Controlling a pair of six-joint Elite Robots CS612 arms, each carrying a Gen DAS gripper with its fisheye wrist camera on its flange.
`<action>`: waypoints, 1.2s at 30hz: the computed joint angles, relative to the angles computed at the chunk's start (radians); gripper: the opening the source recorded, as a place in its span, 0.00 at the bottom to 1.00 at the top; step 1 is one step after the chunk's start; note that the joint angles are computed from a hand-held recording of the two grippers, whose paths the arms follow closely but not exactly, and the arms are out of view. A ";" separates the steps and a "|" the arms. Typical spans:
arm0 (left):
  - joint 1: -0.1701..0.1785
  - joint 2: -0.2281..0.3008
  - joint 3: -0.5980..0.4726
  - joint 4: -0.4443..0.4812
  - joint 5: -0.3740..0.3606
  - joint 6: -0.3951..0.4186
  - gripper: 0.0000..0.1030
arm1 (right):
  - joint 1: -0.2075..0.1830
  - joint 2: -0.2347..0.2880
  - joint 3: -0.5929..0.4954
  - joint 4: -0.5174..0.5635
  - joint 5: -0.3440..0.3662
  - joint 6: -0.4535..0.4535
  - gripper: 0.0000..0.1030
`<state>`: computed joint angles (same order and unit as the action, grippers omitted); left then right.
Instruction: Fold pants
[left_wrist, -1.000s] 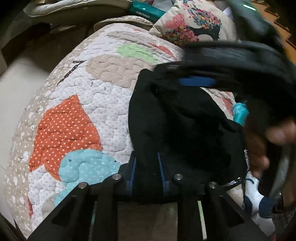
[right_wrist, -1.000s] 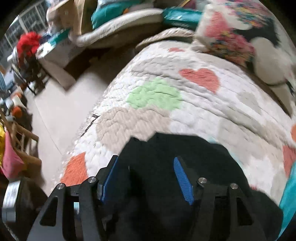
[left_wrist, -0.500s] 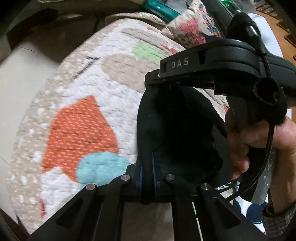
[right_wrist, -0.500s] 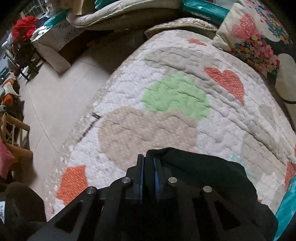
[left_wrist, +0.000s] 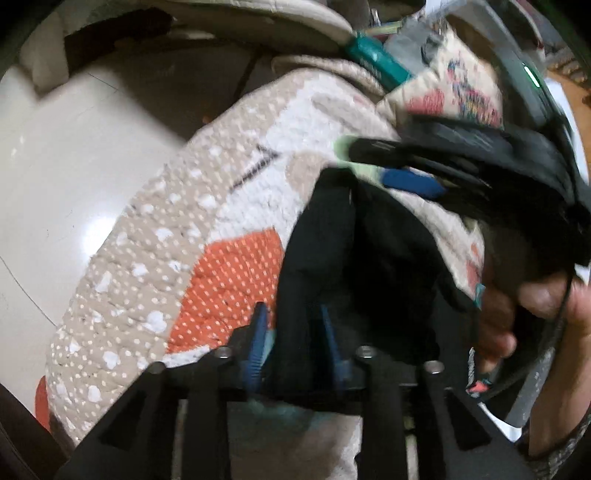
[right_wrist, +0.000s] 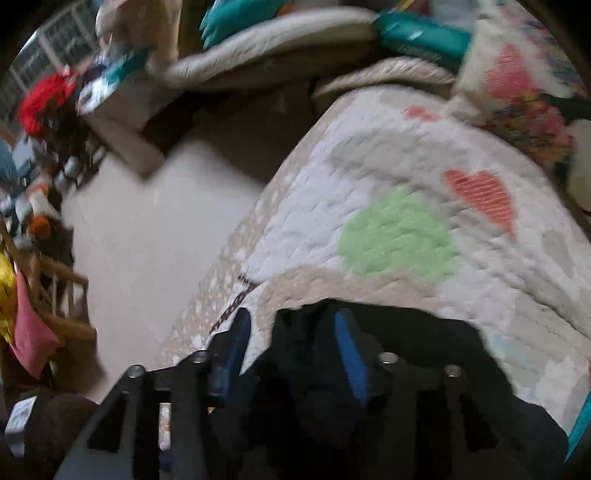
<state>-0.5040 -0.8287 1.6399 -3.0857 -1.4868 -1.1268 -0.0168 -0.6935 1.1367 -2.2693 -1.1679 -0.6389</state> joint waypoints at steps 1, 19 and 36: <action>-0.005 -0.007 0.009 -0.009 0.030 -0.002 0.34 | -0.016 -0.012 0.012 -0.029 0.030 0.030 0.53; -0.124 0.025 -0.119 0.136 0.201 0.340 0.50 | -0.277 -0.185 0.421 -0.496 0.048 0.459 0.60; -0.158 0.112 -0.175 0.142 0.302 0.576 1.00 | -0.243 -0.100 0.436 -0.718 -0.053 0.455 0.75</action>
